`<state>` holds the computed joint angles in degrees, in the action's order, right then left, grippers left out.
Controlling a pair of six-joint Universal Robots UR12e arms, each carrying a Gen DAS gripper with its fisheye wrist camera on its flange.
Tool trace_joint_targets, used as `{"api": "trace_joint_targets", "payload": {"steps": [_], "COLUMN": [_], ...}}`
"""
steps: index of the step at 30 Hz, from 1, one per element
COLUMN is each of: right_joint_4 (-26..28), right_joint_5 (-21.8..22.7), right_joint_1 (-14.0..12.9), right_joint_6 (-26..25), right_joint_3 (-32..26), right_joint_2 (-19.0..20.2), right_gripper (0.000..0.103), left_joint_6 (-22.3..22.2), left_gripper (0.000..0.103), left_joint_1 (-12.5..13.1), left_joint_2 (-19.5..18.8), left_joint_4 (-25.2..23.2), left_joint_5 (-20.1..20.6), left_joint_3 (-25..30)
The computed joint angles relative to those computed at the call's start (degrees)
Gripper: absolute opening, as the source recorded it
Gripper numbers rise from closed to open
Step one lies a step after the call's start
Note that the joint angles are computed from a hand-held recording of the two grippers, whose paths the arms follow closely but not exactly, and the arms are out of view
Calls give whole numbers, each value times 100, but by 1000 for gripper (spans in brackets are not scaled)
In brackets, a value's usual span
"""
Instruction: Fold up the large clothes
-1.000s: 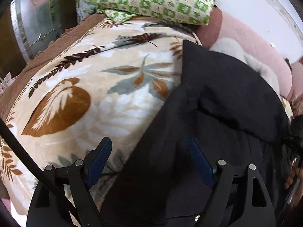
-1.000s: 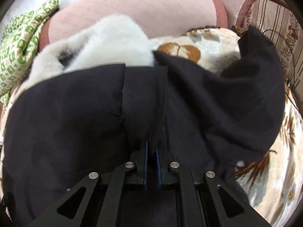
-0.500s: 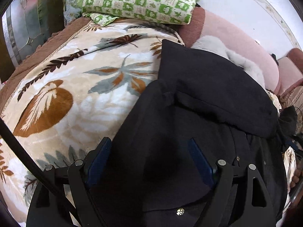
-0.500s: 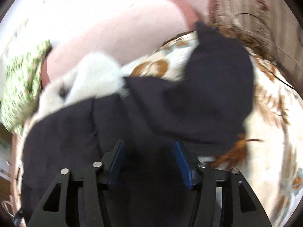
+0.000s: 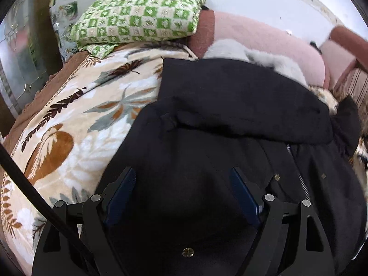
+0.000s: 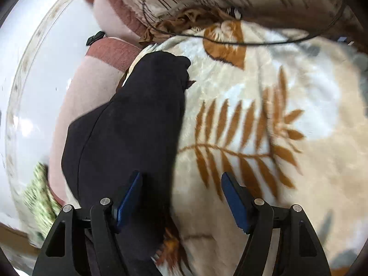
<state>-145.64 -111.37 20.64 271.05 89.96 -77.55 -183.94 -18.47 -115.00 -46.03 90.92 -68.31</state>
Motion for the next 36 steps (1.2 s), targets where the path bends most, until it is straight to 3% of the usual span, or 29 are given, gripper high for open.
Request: {"api": "trace_joint_targets", "payload": {"steps": [6, 10, 18, 20, 21, 22, 28, 30, 33, 36], "right_joint_4": [-485, -358, -258, -314, -493, -432, 743, 1067, 1217, 1458], "right_joint_5": [165, 236, 226, 170, 353, 374, -462, -683, -645, -240], "right_joint_1": [-217, -311, -433, -413, -443, -455, -149, 27, 246, 527], "right_joint_6": [163, 101, -91, -210, -280, -318, -1245, -2010, -3081, -4269], "right_joint_3": [-51, -130, -251, -261, -239, -290, -1348, -2028, -2904, -4009], "right_joint_2": [230, 254, 345, 368, 378, 398, 615, 861, 1263, 1863], "right_gripper": [83, 90, 91, 77, 26, 15, 9, 9, 9, 9], "left_joint_6": [81, 205, 256, 274, 286, 298, 217, 106, -81, -258], "left_gripper": [83, 85, 86, 86, 86, 86, 86, 86, 86, 86], "left_joint_1": [-20, -55, -85, -92, -96, -91, -57, -14, 55, 110], "left_joint_2": [-99, -140, -149, -167, -173, -178, -148, -114, -67, -11], "left_joint_4": [-294, -353, -360, -403, -415, -425, -397, -361, -347, -275], "left_joint_5": [7, 93, 180, 208, 219, 218, 62, -88, -300, -388], "left_joint_3": [118, 148, 145, 171, 179, 188, 169, 144, 127, 94]}}
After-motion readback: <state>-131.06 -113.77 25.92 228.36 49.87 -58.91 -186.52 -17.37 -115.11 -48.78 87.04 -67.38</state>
